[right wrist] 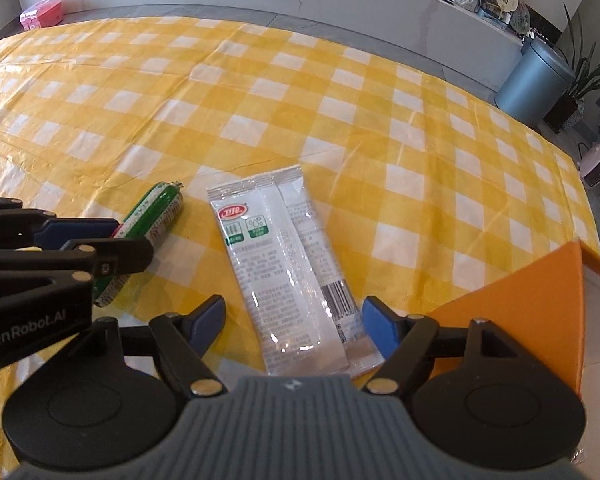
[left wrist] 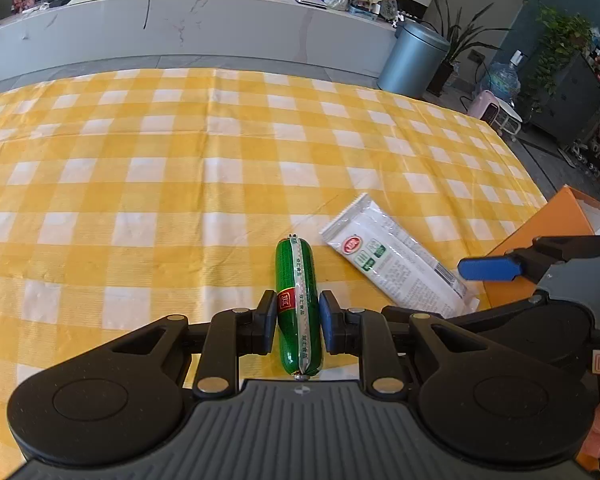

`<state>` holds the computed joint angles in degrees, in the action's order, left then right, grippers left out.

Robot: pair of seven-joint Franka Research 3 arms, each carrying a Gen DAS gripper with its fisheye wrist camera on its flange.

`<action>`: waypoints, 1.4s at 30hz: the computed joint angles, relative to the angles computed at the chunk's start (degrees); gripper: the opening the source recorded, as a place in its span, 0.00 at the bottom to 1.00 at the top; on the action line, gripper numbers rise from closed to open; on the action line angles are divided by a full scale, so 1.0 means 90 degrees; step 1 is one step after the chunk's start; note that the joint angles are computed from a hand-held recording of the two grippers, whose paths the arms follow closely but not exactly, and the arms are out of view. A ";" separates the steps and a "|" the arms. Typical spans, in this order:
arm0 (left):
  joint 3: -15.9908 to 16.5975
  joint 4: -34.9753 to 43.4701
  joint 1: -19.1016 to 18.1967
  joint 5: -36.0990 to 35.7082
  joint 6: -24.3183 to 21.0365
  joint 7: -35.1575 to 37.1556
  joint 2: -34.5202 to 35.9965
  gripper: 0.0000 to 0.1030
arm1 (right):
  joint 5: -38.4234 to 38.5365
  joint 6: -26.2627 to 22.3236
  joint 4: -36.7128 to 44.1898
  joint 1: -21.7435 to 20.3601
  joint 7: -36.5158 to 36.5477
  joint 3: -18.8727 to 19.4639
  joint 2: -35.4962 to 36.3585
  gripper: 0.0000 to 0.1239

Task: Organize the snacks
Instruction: 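Grasp the green sausage with the left tool while the right grasps the white packet, then lift the sausage and packet with both tools and carry them over the orange box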

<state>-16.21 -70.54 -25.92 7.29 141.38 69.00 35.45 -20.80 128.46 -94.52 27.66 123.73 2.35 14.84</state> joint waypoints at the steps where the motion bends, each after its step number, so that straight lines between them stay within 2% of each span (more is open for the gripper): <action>1: 0.0000 0.0002 0.0013 -0.0014 -0.0005 -0.0002 0.0003 0.24 | -0.0039 0.0026 0.0017 0.0004 -0.0028 -0.0004 0.0023 0.63; 4: -0.0024 0.0011 0.0046 -0.0055 -0.0049 0.0060 0.0011 0.24 | 0.0282 0.0125 0.0002 -0.0088 0.0028 0.0003 0.0029 0.60; 6: -0.0035 -0.0014 0.0048 -0.0064 -0.0057 0.0102 -0.0001 0.24 | 0.0628 0.0243 -0.0100 -0.0183 0.0136 0.0008 -0.0034 0.53; 7: -0.0056 -0.0039 0.0065 -0.0094 -0.0049 0.0132 -0.0010 0.24 | 0.0502 0.0206 -0.0113 -0.0135 0.0270 -0.0023 -0.0058 0.47; 13: -0.0104 -0.0325 0.0147 -0.0219 0.0014 0.0207 -0.0195 0.24 | 0.0495 0.0226 -0.0394 -0.0010 0.0466 0.0120 -0.0296 0.45; 30: -0.0350 -0.1965 0.0525 -0.0610 0.0198 0.0950 -0.1371 0.24 | 0.0346 0.0969 -0.1809 0.0253 0.2539 0.0647 -0.1349 0.42; 33: -0.0318 -0.2189 0.0506 -0.0604 0.0322 0.0954 -0.1514 0.25 | -0.0077 0.1063 -0.1994 0.0265 0.2767 0.0746 -0.1468 0.42; 36: -0.0281 -0.2292 0.0495 -0.0638 0.0490 0.0806 -0.1539 0.28 | -0.1005 0.1056 -0.2064 0.0303 0.3061 0.0818 -0.1493 0.43; 38: -0.0221 -0.2379 0.0444 -0.0542 0.0647 0.0613 -0.1560 0.28 | -0.1794 0.1010 -0.2103 0.0332 0.3326 0.0844 -0.1489 0.52; 39: -0.0187 -0.2460 0.0408 -0.0448 0.0774 0.0519 -0.1589 0.28 | -0.2148 0.1042 -0.2162 0.0335 0.3482 0.0845 -0.1505 0.53; 42: -0.0133 -0.2751 0.0350 -0.0188 0.1156 0.0312 -0.1705 0.29 | -0.2580 0.1335 -0.2335 0.0262 0.3899 0.0804 -0.1515 0.57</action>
<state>-17.41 -95.30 -22.78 5.60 151.78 71.81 20.10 -44.02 140.48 -115.54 30.02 158.82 9.58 1.20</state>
